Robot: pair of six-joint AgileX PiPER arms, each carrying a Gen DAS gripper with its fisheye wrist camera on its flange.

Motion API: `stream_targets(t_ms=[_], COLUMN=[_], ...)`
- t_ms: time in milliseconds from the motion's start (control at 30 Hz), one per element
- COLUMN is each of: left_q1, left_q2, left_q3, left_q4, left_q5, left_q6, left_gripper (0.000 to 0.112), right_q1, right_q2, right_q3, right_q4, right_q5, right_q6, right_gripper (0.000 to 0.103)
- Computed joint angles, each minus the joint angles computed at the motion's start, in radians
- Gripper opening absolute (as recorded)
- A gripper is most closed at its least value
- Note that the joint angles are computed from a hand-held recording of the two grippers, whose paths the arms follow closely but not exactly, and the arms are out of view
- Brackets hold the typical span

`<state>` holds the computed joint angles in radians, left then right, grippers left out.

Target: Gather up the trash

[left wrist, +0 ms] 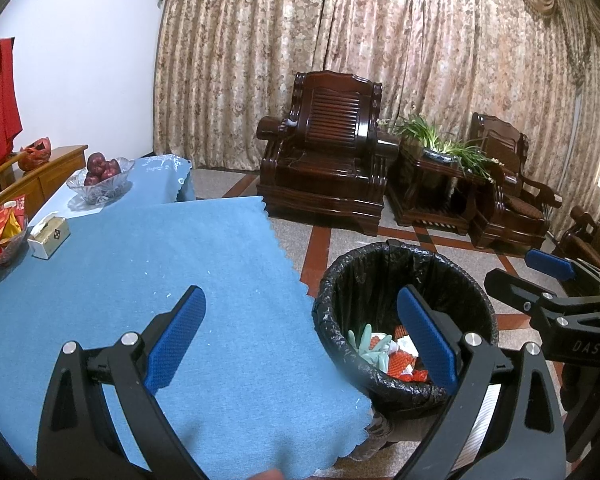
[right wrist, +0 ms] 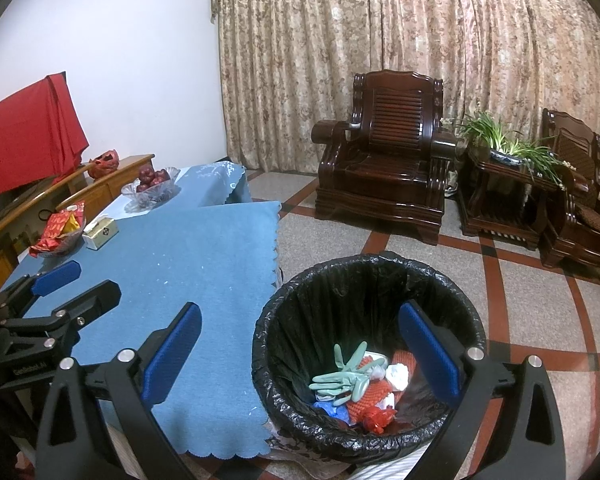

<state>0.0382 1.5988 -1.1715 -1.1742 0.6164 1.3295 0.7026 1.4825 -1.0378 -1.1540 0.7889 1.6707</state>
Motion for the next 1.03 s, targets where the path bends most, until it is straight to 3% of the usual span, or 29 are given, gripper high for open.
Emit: stream_targets(t_ms=[1033], left_q1=[0.018], left_q2=[0.000], left_q3=[0.004], left_q4=[0.007], left_q5=[0.013], left_q6=[0.006], left_gripper=[0.094], right_q1=[0.018], right_q2=[0.007], right_q3=[0.013], right_q4=[-0.005], right_q5=[0.006], right_q6=[0.033], right_gripper=[0.097])
